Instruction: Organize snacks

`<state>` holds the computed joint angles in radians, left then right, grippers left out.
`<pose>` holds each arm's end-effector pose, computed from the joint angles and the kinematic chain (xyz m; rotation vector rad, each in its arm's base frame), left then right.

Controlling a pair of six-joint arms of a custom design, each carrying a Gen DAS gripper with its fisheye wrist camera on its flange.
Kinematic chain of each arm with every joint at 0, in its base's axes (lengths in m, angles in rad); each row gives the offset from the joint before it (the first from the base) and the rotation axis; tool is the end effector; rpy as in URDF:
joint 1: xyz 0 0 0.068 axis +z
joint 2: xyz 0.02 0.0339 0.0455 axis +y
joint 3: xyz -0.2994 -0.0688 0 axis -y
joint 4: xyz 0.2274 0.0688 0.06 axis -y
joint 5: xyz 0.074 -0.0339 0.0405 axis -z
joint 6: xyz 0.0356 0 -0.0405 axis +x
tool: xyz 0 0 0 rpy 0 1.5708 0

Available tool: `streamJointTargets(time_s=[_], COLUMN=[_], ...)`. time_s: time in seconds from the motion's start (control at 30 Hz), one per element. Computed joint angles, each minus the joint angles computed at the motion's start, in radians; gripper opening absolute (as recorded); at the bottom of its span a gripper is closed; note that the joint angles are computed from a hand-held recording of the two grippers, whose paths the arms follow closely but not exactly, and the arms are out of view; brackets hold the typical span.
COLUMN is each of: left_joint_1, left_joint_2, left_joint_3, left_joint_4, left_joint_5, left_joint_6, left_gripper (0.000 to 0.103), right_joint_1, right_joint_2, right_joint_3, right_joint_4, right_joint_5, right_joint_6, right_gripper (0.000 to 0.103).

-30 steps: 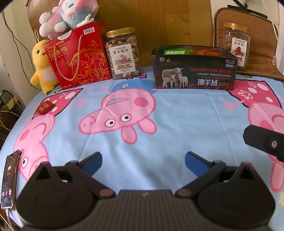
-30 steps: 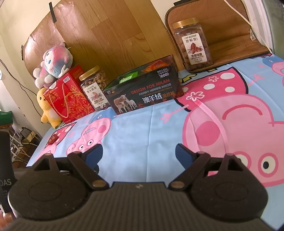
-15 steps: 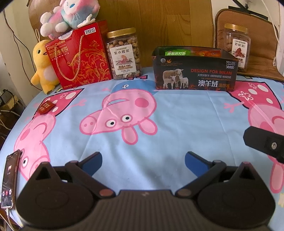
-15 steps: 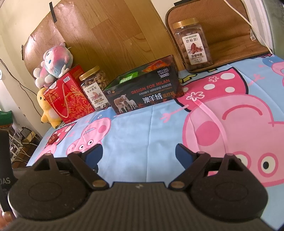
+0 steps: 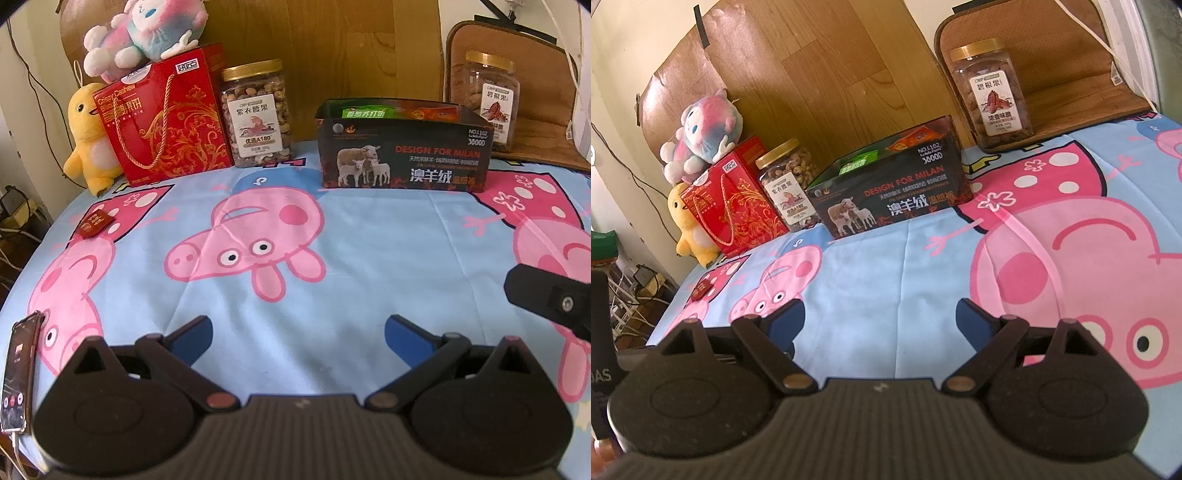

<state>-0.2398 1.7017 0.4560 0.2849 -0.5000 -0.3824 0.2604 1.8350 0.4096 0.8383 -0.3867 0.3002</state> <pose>0.2458 -0.0425 0.1278 -0.3626 2.3750 0.3514 0.2667 0.0850 0.1269 -0.1861 2.1940 0.7366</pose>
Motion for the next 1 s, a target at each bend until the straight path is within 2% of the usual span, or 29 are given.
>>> streamJointTargets(time_s=[1.0], left_joint_1=[-0.006], left_joint_2=[-0.009], left_joint_3=[-0.012], left_joint_4=[0.008], left_joint_5=[-0.002], left_joint_6=[-0.004], left_gripper=[0.103], right_joint_1=[-0.001], right_joint_2=[0.004], right_joint_3=[-0.008], right_joint_4=[0.015], right_joint_5=[0.0], right_joint_6=[0.003], right_gripper=[0.091])
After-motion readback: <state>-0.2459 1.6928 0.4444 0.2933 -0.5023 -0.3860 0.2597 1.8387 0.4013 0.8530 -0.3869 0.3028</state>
